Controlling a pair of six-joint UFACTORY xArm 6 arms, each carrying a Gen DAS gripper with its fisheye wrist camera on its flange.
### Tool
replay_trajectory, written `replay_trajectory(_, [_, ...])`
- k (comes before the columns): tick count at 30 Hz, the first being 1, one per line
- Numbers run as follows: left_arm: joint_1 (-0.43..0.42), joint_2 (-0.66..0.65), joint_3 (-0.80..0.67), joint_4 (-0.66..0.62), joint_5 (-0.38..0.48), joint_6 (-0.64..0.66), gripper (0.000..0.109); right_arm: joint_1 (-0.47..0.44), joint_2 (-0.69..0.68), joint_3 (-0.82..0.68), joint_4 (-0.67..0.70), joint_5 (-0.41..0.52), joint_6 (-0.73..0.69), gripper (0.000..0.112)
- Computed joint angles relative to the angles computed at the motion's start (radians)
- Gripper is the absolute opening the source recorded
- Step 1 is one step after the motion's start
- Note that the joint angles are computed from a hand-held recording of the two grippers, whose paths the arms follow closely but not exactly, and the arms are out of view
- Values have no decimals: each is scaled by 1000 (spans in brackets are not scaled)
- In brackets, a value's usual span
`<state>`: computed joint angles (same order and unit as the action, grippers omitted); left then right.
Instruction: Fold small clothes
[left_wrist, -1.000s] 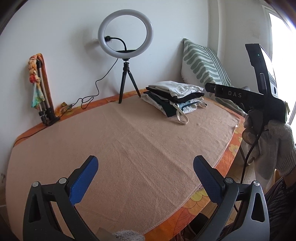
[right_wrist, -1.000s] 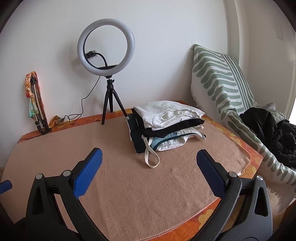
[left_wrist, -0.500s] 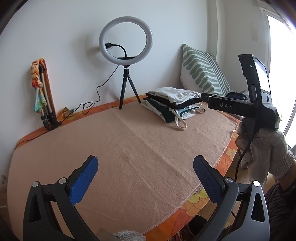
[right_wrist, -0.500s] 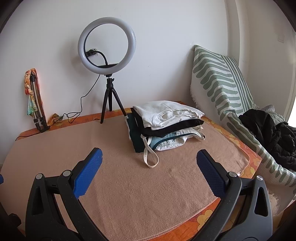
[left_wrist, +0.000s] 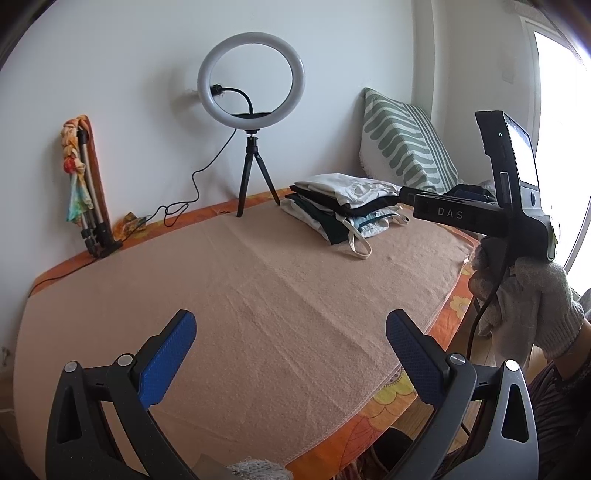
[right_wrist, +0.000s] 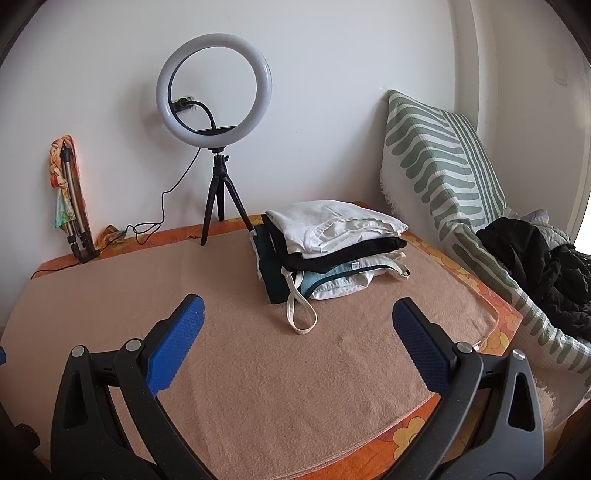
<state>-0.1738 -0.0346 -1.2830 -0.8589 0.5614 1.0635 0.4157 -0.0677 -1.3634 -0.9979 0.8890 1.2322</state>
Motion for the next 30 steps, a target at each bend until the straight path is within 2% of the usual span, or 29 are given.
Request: replay_trajectory(30, [3, -13, 3, -11, 0, 15, 102, -5, 10, -12, 6, -16, -27, 103])
